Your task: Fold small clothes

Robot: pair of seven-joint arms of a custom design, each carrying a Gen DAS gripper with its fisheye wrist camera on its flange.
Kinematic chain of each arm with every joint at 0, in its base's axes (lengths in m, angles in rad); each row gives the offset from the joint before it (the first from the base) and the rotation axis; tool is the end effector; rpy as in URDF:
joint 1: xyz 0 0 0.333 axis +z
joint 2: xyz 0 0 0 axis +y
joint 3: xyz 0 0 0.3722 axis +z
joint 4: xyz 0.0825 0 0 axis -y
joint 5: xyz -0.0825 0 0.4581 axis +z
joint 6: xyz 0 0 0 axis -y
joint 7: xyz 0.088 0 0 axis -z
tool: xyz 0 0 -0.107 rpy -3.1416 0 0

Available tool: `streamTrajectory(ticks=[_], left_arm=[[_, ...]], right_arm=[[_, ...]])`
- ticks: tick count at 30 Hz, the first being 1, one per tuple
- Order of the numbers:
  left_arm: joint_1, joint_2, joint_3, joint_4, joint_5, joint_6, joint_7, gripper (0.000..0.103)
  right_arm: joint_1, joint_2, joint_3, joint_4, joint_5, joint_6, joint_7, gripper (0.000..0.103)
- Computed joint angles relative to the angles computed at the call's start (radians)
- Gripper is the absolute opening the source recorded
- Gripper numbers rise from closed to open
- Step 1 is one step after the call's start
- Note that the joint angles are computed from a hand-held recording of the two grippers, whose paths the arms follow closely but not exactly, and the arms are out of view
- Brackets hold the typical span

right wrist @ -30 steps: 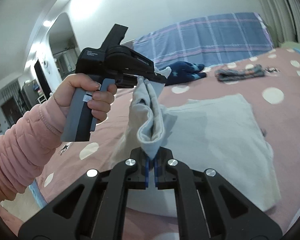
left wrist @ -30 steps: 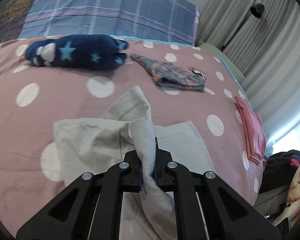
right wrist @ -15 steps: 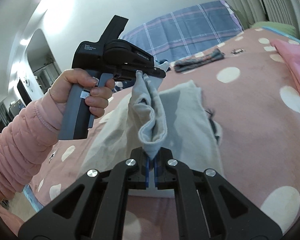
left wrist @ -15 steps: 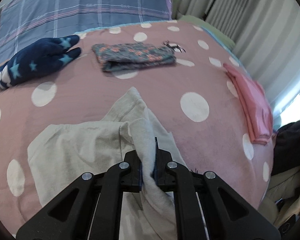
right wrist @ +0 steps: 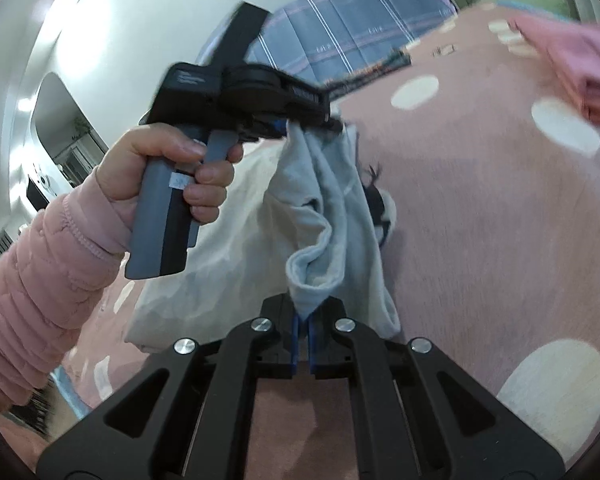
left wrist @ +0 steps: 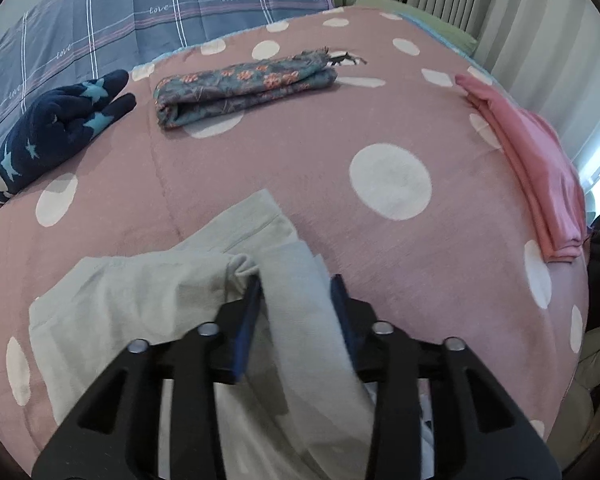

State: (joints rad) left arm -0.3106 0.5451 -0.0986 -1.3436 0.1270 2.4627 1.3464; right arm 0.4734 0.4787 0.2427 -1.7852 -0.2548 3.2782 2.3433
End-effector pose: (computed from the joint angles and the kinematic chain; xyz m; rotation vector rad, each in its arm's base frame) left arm 0.7935 -0.3215 0.5032 -1.7051 2.1520 -0.6878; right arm 0.5948 0.5110 0.4236 -1.5847 1.3956 -0.0619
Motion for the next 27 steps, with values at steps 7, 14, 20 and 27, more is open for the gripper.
streamTrajectory(ticks=[7, 14, 20, 27], left_arm=[[-0.026, -0.215, 0.053, -0.266, 0.151, 0.242, -0.046, 0.065], [0.025, -0.509, 0.06, -0.654, 0.365, 0.376, -0.245, 0.075], [0.093, -0.714, 0.002, -0.911, 0.379, 0.339, -0.234, 0.075], [0.189, -0.791, -0.127, -1.035, 0.414, 0.278, -0.236, 0.075]], right_arm=[[-0.315, 0.089, 0.35, -0.008, -0.055, 0.022, 0.006, 0.01], [-0.423, 0.151, 0.474, 0.019, -0.115, -0.002, -0.003, 0.015], [-0.467, 0.186, 0.543, 0.049, -0.092, -0.055, -0.075, 0.021], [-0.426, 0.176, 0.508, 0.084, -0.009, -0.099, -0.149, 0.021]])
